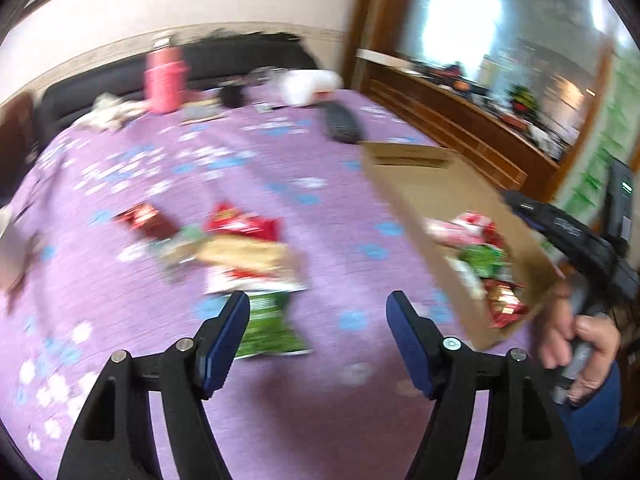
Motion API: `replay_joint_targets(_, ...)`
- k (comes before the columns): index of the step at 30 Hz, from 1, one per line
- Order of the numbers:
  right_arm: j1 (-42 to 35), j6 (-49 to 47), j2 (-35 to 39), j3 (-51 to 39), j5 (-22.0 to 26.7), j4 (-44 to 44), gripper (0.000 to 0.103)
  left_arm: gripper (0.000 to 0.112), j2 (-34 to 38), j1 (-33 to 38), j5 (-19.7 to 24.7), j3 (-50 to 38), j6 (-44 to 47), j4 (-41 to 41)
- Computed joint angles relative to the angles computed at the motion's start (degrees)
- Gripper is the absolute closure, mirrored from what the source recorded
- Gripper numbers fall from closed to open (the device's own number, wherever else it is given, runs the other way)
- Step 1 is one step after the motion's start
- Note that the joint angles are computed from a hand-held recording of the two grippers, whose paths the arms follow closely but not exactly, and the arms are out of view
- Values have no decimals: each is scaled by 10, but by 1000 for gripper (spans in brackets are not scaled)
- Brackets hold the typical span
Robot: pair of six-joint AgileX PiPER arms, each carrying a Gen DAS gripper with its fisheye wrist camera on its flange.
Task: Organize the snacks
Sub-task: 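Open both grippers to drop the snacks into the tray, then move both tools back over the snack pile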
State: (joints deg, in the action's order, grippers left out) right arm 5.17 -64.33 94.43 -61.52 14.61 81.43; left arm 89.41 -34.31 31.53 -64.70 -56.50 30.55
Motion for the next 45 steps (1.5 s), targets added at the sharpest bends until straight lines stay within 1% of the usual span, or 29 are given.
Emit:
replay_joint_targets(3,0,-10,1,0,0,8,76,42,4,33,9,8,13,-28)
replay_joint_targets(5,1,-23,2,1,-1,17,76,42,19,48,3,8,23,-44)
replay_joint_targets(10,1,-53,-1,7,6,42,75,43,66,56,-5,-7,34,-48)
replay_joint_targets(11,1,-59,-2,7,8,47,75,47,71,56,-14,-4,19,-28)
replay_joint_targets(12,2,-64,-2,7,9,51,75,53,75,48,-13,-4,-14,8)
replay_joint_targets(13,3,-70,-3,8,9,55,75,56,78,48,-12,-4,-24,21)
replay_joint_targets(14,4,-79,-4,10,9,62,75,66,74,51,-21,2,-26,23)
replay_joint_targets(15,5,-90,-5,12,10,71,75,72,71,55,-33,6,-17,13)
replay_joint_targets(17,7,-110,-7,14,14,86,75,73,66,58,-37,13,-15,12)
replay_joint_targets(18,9,-117,-8,14,14,91,75,73,62,54,-26,16,-28,26)
replay_joint_targets(20,11,-132,-9,16,21,102,75,73,52,52,-18,26,-35,33)
replay_joint_targets(22,12,-111,-7,12,38,74,75,73,29,57,-14,51,-49,40)
replay_joint_targets(25,32,-37,-8,2,48,-17,75,73,-14,79,-18,98,-72,58)
replay_joint_targets(26,39,3,-8,-7,64,-59,75,73,-23,86,-17,109,-85,70)
replay_joint_targets(27,48,47,-4,-22,96,-104,75,73,-31,96,-18,121,-98,82)
replay_joint_targets(28,55,86,4,-42,135,-142,75,73,-35,113,-27,131,-95,73)
replay_joint_targets(29,66,128,21,-75,192,-177,75,73,-45,135,-54,144,-76,45)
replay_joint_targets(30,73,157,38,-103,237,-197,75,73,-52,150,-72,153,-68,31)
replay_joint_targets(31,84,192,61,-140,284,-214,75,73,-51,148,-69,153,-79,40)
replay_joint_targets(33,109,253,102,-205,330,-244,75,73,-51,145,-67,153,-88,49)
replay_joint_targets(35,137,327,147,-282,353,-300,75,73,-51,145,-70,154,-90,47)
replay_joint_targets(38,178,434,243,-432,378,-409,75,73,-54,151,-85,158,-84,35)
replay_joint_targets(39,182,460,272,-474,398,-430,75,73,-54,151,-87,159,-84,34)
replay_joint_targets(40,185,481,302,-516,409,-442,75,73,-55,153,-90,160,-81,31)
replay_joint_targets(41,185,491,324,-543,409,-446,75,73,-56,153,-90,161,-82,31)
replay_joint_targets(42,186,508,356,-588,422,-454,75,73,-56,153,-94,162,-82,29)
replay_joint_targets(43,188,526,387,-635,446,-467,73,73,-59,158,-98,165,-75,23)
replay_joint_targets(44,188,542,411,-673,467,-477,68,73,-59,160,-101,166,-69,18)
replay_joint_targets(45,187,552,434,-704,483,-476,67,73,-59,161,-102,165,-67,17)
